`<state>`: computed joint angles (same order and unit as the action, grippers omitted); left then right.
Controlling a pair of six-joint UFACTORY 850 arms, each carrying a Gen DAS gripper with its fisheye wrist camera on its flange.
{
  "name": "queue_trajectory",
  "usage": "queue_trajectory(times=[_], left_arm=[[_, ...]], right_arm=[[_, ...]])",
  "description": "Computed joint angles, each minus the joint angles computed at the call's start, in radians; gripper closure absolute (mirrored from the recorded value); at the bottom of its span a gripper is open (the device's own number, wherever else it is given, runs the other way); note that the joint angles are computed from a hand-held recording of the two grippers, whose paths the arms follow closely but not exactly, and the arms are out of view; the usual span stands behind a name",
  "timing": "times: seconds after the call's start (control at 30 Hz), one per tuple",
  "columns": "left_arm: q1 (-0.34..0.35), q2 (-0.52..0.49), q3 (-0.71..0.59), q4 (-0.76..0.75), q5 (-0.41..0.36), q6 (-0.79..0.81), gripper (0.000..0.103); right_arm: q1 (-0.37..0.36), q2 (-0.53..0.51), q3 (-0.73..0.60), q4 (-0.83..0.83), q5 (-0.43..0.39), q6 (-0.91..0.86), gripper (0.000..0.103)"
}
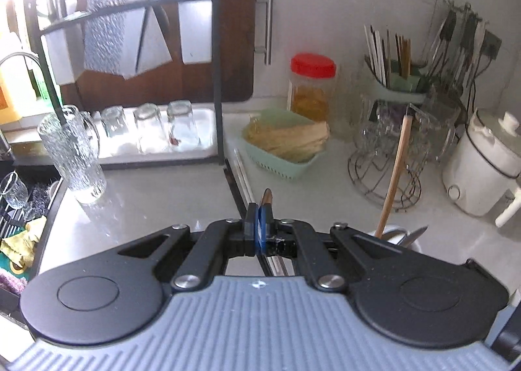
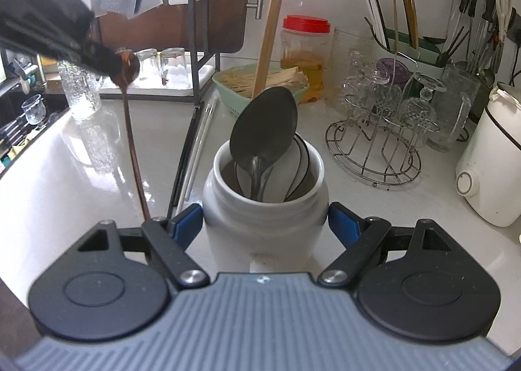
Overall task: Organize utensils
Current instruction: 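Lift the wooden spoon and carry it over the mug with the left tool, then lower the wooden spoon into the mug and open the left tool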
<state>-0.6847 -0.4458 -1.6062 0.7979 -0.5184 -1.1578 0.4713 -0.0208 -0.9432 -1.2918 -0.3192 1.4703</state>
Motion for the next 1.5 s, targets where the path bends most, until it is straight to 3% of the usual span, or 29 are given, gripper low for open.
queue_trajectory(times=[0.6, 0.97, 1.17, 1.27, 1.37, 1.5], left_arm=[[-0.024, 0.077, -0.012, 0.219, 0.06, -0.181, 0.102], [-0.031, 0.027, -0.021, 0.065, 0.085, -0.032, 0.102], [-0.013, 0.025, -0.033, -0.166, 0.093, 0.187, 0.102], [0.003, 0.015, -0.063, -0.377, 0.067, 0.387, 0.102], [0.028, -0.006, -0.109, -0.627, 0.011, 0.627, 0.101], [0.047, -0.051, -0.191, -0.792, -0.096, 0.823, 0.101]], right_arm=[[0.034, -0.011, -0.011, 0.003, 0.033, -0.031, 0.017], [0.039, -0.007, -0.003, -0.037, 0.03, 0.017, 0.017], [0.037, -0.005, 0.0, -0.053, 0.035, 0.029, 0.017], [0.036, -0.007, 0.0, -0.062, 0.039, 0.037, 0.017], [0.035, -0.008, 0.0, -0.068, 0.041, 0.041, 0.017], [0.034, -0.009, 0.0, -0.081, 0.044, 0.051, 0.017]])
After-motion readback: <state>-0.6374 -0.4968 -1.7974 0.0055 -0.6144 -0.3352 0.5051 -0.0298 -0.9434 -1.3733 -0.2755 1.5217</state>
